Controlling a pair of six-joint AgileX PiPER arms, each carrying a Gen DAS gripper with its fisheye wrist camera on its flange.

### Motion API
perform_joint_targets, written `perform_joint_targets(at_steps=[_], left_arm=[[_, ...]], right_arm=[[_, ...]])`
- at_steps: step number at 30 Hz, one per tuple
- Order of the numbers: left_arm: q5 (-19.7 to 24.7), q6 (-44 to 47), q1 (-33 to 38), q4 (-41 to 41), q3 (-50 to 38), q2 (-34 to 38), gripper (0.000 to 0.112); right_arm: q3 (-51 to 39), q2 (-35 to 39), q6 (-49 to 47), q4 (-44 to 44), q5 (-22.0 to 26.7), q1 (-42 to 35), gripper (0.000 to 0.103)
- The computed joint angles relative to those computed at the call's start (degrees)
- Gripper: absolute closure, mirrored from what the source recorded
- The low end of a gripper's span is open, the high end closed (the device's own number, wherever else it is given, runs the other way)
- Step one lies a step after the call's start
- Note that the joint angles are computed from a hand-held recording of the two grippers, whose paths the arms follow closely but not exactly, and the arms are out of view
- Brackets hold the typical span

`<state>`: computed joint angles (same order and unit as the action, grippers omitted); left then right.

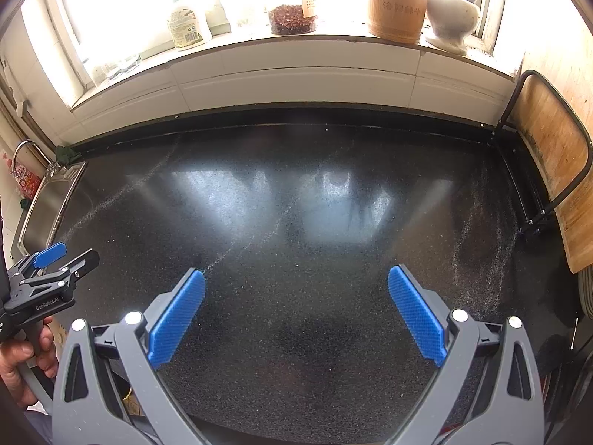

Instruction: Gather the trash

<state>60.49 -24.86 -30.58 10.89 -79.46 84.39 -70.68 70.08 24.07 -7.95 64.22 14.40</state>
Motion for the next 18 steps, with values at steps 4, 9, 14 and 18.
perform_joint_targets(at_steps=[4,9,14,18], left_arm=[[-0.06,-0.12,0.06,-0.12,0.06,0.08,0.016],[-0.11,-0.10,-0.06,0.26,0.14,0.10,0.016],[-0.15,0.06,0.20,0.49,0.17,-0.21,0.016],[-0.47,0.28,0.52,0.69,0.11,-0.52,0.016]], right_arm=[[-0.24,0.43,-0.58,0.33,-0.10,-0.25,0.007],[-0.10,0.59,-0.37,0.17,-0.28,0.02,0.007],[-0.15,0.60,-0.31,0.09,-0.49,-0.02,0.007],[-0.12,0.76,-0.28,0.16,-0.63,-0.07,0.007]])
